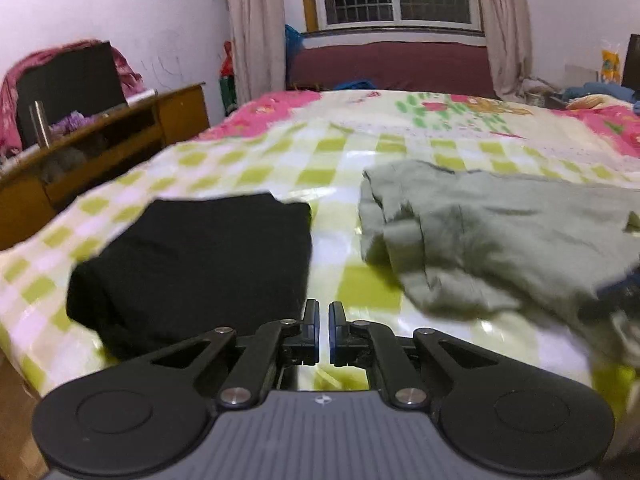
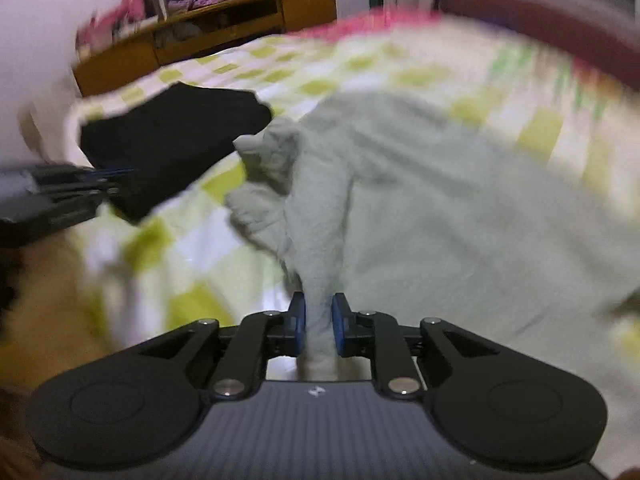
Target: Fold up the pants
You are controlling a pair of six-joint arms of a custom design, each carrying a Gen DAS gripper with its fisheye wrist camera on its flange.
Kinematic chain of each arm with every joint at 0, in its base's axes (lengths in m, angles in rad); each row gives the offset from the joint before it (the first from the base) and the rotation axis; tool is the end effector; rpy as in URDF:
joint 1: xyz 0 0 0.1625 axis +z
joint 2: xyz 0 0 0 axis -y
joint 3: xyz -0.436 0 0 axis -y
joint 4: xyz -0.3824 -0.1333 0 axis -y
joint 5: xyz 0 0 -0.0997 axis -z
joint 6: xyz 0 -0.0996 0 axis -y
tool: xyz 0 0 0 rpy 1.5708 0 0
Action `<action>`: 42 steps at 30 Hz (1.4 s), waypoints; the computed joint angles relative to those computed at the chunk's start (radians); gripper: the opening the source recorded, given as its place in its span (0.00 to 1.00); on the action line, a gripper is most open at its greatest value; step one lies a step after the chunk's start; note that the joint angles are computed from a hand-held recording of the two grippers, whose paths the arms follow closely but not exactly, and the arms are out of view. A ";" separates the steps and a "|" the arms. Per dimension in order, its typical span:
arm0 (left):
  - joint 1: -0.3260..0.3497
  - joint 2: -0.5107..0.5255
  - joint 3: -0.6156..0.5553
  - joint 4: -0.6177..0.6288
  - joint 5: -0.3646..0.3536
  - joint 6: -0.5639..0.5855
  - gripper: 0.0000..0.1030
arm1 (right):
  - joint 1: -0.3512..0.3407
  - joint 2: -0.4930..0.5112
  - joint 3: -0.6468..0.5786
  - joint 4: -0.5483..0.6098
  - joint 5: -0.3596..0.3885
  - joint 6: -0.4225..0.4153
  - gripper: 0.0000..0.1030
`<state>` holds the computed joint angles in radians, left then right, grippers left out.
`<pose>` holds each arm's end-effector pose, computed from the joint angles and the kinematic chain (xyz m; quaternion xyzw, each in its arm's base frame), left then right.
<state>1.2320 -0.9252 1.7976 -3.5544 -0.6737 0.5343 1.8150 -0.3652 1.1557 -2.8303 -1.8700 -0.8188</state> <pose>-0.0030 -0.6437 0.2797 0.1164 0.7905 -0.4371 0.4131 0.2963 -0.7591 0.0066 0.4576 -0.8466 0.1793 0.2041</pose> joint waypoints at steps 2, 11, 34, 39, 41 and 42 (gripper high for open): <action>0.003 0.000 0.017 0.029 -0.004 -0.022 0.22 | 0.017 0.004 0.049 -0.174 -0.011 -0.132 0.16; 0.013 -0.002 0.051 0.068 -0.109 -0.118 0.29 | 0.032 0.127 -0.136 0.032 0.098 -0.187 0.32; -0.006 -0.151 0.244 0.134 0.009 -0.231 0.38 | 0.097 0.195 -0.236 0.326 0.242 0.039 0.22; -0.039 -0.157 0.231 0.064 0.036 -0.129 0.39 | 0.055 0.112 -0.208 0.285 0.272 0.108 0.26; -0.048 -0.149 0.213 0.021 0.016 -0.088 0.39 | 0.029 0.087 -0.192 0.255 0.261 0.126 0.26; -0.049 -0.142 0.203 0.005 -0.004 -0.077 0.42 | 0.016 0.075 -0.174 0.232 0.242 0.121 0.26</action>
